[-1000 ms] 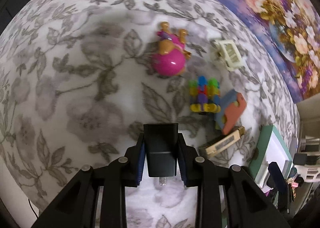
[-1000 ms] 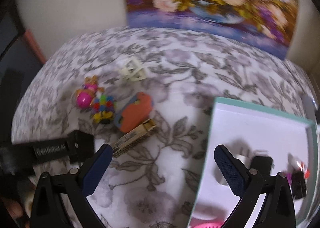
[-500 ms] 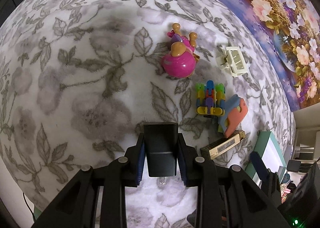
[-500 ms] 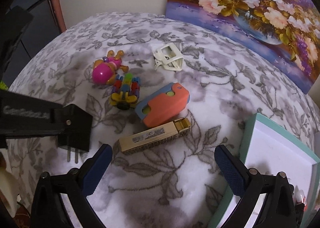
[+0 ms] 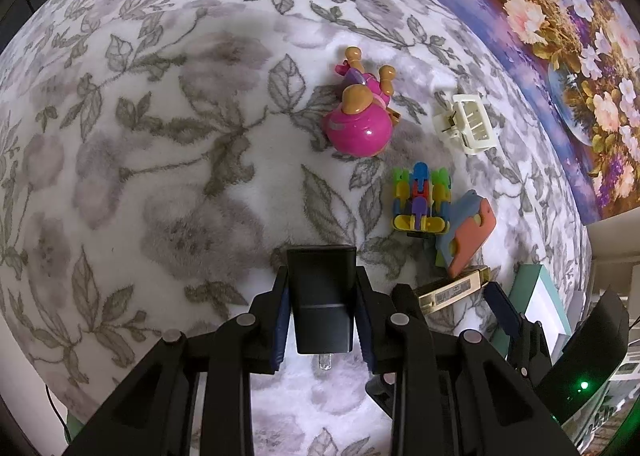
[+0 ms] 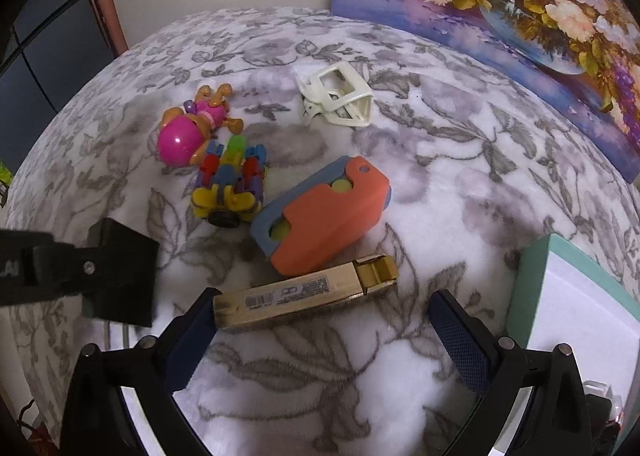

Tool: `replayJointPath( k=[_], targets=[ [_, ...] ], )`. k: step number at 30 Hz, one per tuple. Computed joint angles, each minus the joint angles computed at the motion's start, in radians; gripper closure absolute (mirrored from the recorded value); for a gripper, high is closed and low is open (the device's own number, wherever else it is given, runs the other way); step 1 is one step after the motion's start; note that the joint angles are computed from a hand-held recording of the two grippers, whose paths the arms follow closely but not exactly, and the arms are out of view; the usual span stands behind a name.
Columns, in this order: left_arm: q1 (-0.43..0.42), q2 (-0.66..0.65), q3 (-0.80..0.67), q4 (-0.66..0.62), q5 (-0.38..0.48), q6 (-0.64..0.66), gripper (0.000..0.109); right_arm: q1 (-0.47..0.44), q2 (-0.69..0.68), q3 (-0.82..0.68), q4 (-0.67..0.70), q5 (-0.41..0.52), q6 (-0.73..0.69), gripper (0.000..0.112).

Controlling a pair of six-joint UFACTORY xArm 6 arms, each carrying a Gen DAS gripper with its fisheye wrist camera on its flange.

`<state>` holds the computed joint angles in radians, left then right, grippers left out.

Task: Organize rigid objects
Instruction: 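Grasp the gold harmonica with the right gripper, then carry the charger plug and harmonica into the tray and open both grippers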

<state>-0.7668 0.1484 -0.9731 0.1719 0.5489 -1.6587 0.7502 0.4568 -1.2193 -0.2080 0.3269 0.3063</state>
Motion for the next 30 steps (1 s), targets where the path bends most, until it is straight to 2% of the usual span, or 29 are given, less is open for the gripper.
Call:
replayJointPath(
  k=[6,11,22,28,30],
  targets=[
    [0.004,0.014,-0.014,-0.001,0.004,0.008,0.078,0.000,-0.001,0.004,-0.007,-0.008,-0.004,0.013],
    [0.006,0.016,-0.016,-0.010,0.004,0.013,0.078,0.006,-0.006,0.009,-0.014,-0.027,-0.009,0.028],
    [0.011,0.013,-0.014,0.007,-0.017,0.000,0.078,0.009,-0.019,0.011,0.003,-0.007,-0.002,0.028],
    [0.003,-0.018,-0.033,0.113,0.018,-0.085,0.078,0.002,-0.093,0.066,0.110,-0.032,-0.046,0.028],
    [-0.004,-0.033,-0.046,0.167,0.039,-0.125,0.078,-0.004,-0.122,0.083,0.092,-0.042,-0.018,0.028]
  ],
)
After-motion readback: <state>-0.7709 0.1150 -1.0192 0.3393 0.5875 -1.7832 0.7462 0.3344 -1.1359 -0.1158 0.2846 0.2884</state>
